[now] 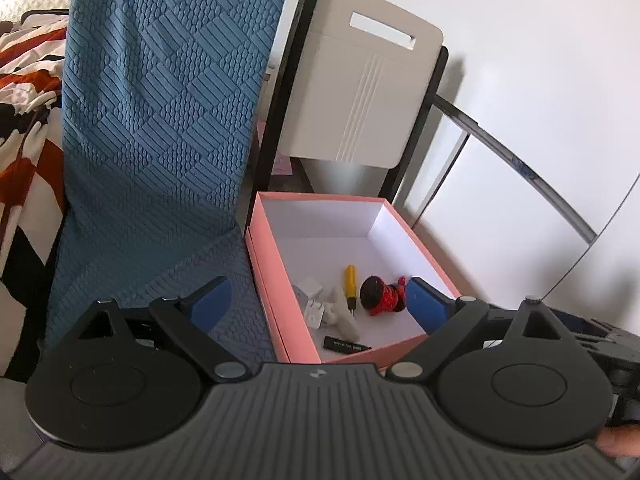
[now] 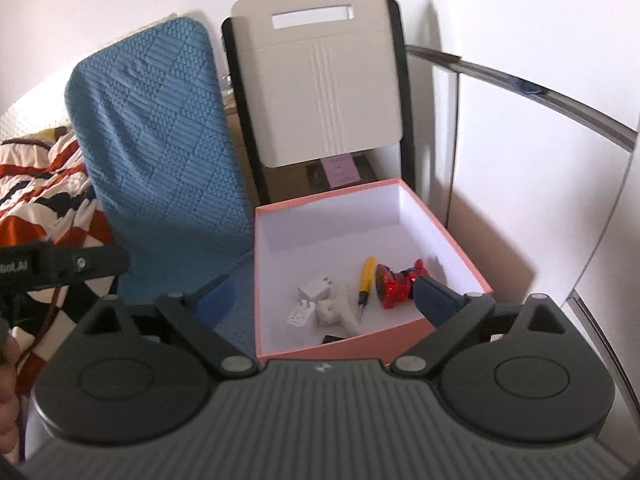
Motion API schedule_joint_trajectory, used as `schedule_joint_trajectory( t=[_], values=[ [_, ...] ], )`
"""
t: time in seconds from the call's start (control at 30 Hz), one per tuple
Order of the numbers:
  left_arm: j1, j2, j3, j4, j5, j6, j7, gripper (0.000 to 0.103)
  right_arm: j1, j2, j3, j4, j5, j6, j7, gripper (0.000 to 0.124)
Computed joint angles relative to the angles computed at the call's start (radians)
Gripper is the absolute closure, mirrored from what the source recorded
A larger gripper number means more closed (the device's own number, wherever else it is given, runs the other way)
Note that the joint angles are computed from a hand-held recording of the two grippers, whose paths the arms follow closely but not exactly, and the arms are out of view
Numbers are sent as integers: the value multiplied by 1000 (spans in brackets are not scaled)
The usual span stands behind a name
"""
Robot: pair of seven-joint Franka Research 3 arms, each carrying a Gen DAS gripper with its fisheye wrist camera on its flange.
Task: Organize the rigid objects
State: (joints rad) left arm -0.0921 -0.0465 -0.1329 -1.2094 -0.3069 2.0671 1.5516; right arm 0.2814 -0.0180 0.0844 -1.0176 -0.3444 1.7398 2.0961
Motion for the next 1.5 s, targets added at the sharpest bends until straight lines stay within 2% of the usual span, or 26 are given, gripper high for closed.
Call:
schedule_joint_trajectory(
  t=[0.23,0.33,0.53,0.73,1.13,1.5],
  values=[
    [-15,-77,7,-132,-5,63,6,7,-14,-85,22,-118,-2,20,6,26],
    [-23,-114,11,-183,14,91,-8,2,-21,-102,36,-131,-2,23,-1,26],
    [-43,-157,26,-224,24,107,7,0,-37,-128,55,-141,0,31,8,26],
    [-54,-172,35,-231,39,109,0,0,-47,-146,68,-152,-4,39,6,26],
    [-52,-147,32,-185,64,61,-24,0,-48,-127,77,-124,-23,20,-3,26],
    [-49,-172,38,-220,54,88,-24,0,-29,-117,76,-109,-41,12,-3,26]
  ],
)
